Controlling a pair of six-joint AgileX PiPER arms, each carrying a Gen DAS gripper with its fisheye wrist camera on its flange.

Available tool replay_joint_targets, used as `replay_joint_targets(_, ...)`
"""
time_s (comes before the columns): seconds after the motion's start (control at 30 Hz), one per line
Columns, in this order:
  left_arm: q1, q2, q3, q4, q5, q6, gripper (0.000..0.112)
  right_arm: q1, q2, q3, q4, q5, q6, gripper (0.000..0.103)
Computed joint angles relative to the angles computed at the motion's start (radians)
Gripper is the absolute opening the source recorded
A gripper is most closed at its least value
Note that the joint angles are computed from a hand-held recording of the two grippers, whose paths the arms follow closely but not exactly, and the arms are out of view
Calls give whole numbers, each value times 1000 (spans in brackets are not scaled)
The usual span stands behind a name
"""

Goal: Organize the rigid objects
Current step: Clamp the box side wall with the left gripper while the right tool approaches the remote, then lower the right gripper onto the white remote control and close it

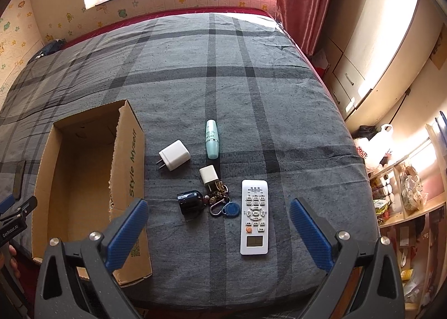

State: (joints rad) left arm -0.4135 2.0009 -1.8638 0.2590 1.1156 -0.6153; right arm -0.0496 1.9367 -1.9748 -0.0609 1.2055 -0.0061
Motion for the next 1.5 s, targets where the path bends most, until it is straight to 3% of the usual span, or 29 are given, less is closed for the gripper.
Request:
replay_joint_targets(0.4, 50, 10, 136, -36, -150, 13, 103, -62, 53, 113, -11, -124, -1, 103)
replay_joint_targets(0.5, 48, 0, 164, -28, -188, 1, 96, -69, 59, 128, -31, -139, 12, 103)
replay_joint_targets(0.57, 51, 4, 167, -40, -197, 8, 79, -71, 62, 134, -40, -146, 11, 103)
replay_joint_targets(0.6, 51, 9, 164, -40, -193, 10, 63, -71, 65, 136, -44, -148, 12, 103)
replay_joint_targets(0.67, 55, 14, 166, -74, -205, 40, 42, -71, 71, 137, -57, -147, 19, 103)
replay_joint_targets(0.73, 55, 11, 181, -108, -231, 80, 27, -69, 82, 129, -78, -135, 36, 103)
replay_joint_targets(0.83, 31, 23, 167, -73, -226, 88, 17, -80, 87, 130, -69, -135, 36, 103)
replay_joint_targets(1.5, 34, 15, 191, -79, -248, 78, 15, -132, 142, 185, -59, -189, -43, 103)
